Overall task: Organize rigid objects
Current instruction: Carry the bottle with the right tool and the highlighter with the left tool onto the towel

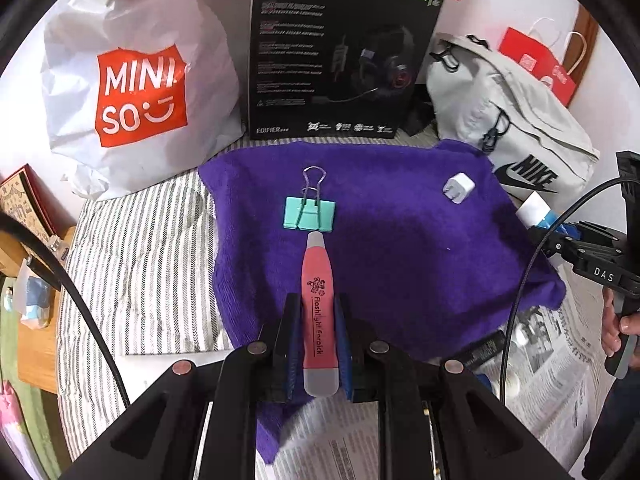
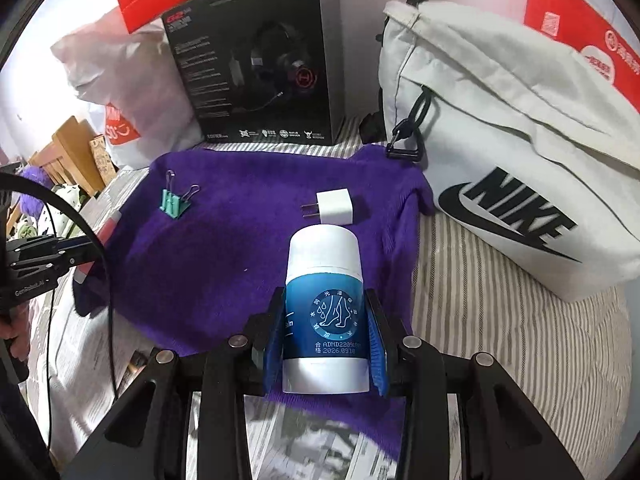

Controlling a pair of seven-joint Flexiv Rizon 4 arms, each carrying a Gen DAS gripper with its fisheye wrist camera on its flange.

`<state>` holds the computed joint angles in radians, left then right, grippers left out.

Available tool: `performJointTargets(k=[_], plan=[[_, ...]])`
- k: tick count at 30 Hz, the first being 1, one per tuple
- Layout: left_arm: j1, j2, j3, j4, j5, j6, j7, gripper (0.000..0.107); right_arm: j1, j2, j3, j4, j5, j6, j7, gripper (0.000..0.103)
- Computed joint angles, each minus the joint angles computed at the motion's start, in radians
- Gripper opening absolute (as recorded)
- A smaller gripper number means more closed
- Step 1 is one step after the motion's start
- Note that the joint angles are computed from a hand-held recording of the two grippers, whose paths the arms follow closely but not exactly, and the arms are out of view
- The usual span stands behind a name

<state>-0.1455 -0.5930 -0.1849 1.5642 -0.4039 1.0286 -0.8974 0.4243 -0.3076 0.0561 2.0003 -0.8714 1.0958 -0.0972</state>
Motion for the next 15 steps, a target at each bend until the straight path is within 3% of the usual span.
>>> performJointTargets(k=[15], plan=[[-0.026, -0.090, 0.025, -0.131, 0.058, -0.072, -0.070, 0.016, 0.008, -0.135, -0.020, -0.128, 0.140, -0.060, -0.173, 0.036]])
